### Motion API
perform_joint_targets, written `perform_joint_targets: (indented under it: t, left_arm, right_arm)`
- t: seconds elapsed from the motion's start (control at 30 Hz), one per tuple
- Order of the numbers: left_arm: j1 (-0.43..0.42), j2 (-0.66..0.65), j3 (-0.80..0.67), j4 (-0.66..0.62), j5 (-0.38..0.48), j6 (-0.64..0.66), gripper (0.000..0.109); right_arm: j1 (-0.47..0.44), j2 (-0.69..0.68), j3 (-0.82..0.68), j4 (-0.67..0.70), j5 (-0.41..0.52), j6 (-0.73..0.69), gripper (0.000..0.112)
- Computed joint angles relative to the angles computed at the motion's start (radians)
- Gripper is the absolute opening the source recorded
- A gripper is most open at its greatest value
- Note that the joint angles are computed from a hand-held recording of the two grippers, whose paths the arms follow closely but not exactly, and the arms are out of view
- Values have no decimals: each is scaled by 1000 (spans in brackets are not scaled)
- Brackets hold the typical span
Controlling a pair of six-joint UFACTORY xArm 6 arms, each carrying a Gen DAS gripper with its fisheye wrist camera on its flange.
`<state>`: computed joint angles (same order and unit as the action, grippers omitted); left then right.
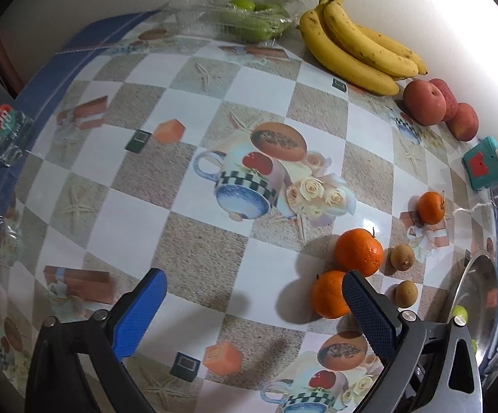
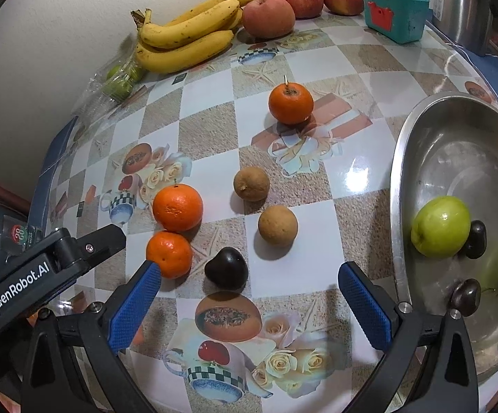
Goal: Organize fruits
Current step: 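Move both tools back toward the remaining dark plum, then close the right tool around the dark plum while the left tool grasps an orange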
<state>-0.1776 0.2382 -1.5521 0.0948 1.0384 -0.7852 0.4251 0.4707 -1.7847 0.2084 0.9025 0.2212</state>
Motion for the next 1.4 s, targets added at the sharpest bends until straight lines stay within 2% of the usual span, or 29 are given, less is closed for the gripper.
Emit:
perform_joint_targets:
  t: [0.07,0.27,0.37,0.57,0.83,1.0,1.07,1.4]
  left_arm:
    - [1,4,1,-20,-10,7,103]
    - [3,14,10,-117,-63,58,103]
    - [-2,27,-2,-150,-74,94,101]
    - [-11,49,-23,-189,-83,140,90]
    - [-12,64,-21,-251,-95,181,70]
    - [-12,61,-14,-283,-114,209,47]
    - [-12,62,-14,-288,-114,213,41]
    - [-13,67,-23,-280,-111,209,38]
  right_arm:
    - [-1,5,-5,3,6,1,90]
    - [-4,15,-11,46,10,-22,69]
    - [0,16,-13,57,5,-38,65]
    - [9,25,-26,76,12,-73,51]
    - [13,40,-38,80,18,-85,44]
    - [18,49,-48,81,17,-92,41]
    - [19,52,-52,79,20,-89,34]
    - [11,41,-33,99,13,-86,31]
